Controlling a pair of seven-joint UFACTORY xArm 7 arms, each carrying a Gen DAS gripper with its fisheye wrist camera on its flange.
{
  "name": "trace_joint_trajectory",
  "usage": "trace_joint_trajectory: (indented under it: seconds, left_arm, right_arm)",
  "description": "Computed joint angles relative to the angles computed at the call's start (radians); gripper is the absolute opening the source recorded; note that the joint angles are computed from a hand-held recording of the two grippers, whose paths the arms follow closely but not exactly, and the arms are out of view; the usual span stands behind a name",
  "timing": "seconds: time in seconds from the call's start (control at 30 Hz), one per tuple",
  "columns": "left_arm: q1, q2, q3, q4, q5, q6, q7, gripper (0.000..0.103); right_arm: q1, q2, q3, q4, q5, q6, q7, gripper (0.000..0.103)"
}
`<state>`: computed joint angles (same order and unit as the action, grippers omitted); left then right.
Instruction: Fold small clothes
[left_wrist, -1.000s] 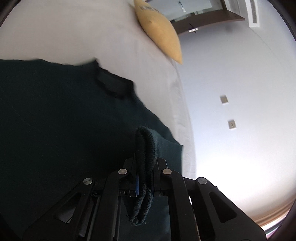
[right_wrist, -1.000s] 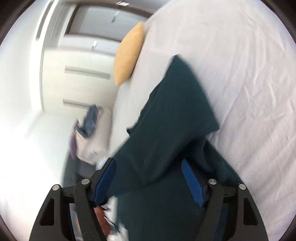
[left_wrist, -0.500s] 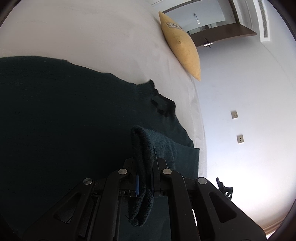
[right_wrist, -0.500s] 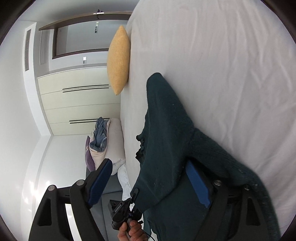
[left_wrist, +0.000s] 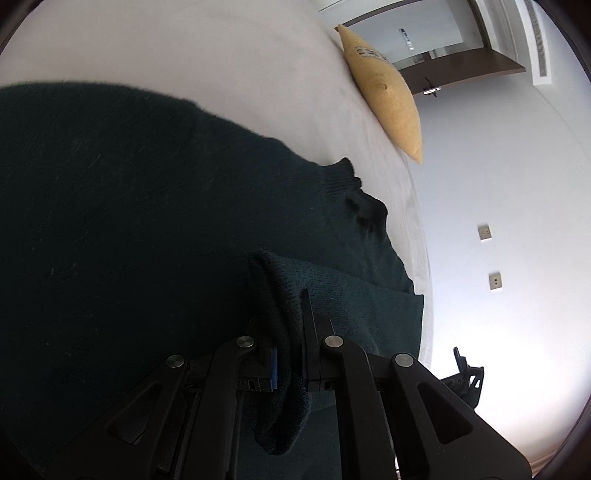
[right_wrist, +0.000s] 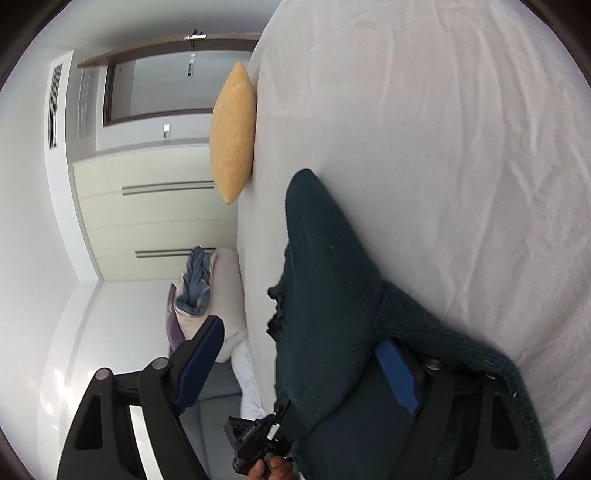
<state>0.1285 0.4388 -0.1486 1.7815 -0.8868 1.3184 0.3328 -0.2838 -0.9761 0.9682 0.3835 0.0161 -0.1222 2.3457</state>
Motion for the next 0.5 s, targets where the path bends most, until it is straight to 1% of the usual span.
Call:
trace_joint_trajectory:
  seconds: [0.07,0.13,0.23,0.3,0.37,0.4,0.43,0.47,0.5]
  left_arm:
    - [0.011,-0.008,0.0,-0.02,-0.016,-0.005,0.022,0.007]
    - [0.008,-0.019,0.005,-0.027,-0.005,-0.014,0.035,0.008]
    - [-0.005,-0.027,0.019,-0.008,0.049,-0.009,0.02,0.009]
    - [-0.017,-0.045,0.033,0.001,0.114,-0.006,0.007,0.01]
    - [-0.039,-0.1,0.051,-0.033,0.2,-0.05,0.021,0.01]
    - [-0.055,-0.129,0.061,-0.057,0.247,-0.086,0.018,0.01]
    - [-0.072,-0.174,0.07,-0.101,0.286,-0.148,0.019,0.01]
    - [-0.077,-0.204,0.069,-0.131,0.289,-0.188,0.041,0.01]
    - [-0.076,-0.223,0.065,-0.145,0.269,-0.202,0.074,0.01]
  right_arm:
    - [0.02,0.026,-0.026,0.013,-0.02,0.02,-0.033,0.083]
    - [0.054,0.04,-0.057,0.011,-0.026,0.032,-0.054,0.083]
    - [0.165,0.076,-0.156,0.035,-0.054,0.126,-0.131,0.087]
    - [0.227,0.087,-0.212,0.059,-0.078,0.195,-0.186,0.088]
    - [0.264,0.104,-0.264,0.079,-0.106,0.224,-0.247,0.088]
    - [0.277,0.116,-0.294,0.094,-0.126,0.246,-0.292,0.088]
    - [0.28,0.123,-0.32,0.109,-0.146,0.27,-0.336,0.088]
    - [0.273,0.133,-0.341,0.12,-0.163,0.271,-0.373,0.088]
    - [0.264,0.153,-0.36,0.124,-0.177,0.242,-0.407,0.087]
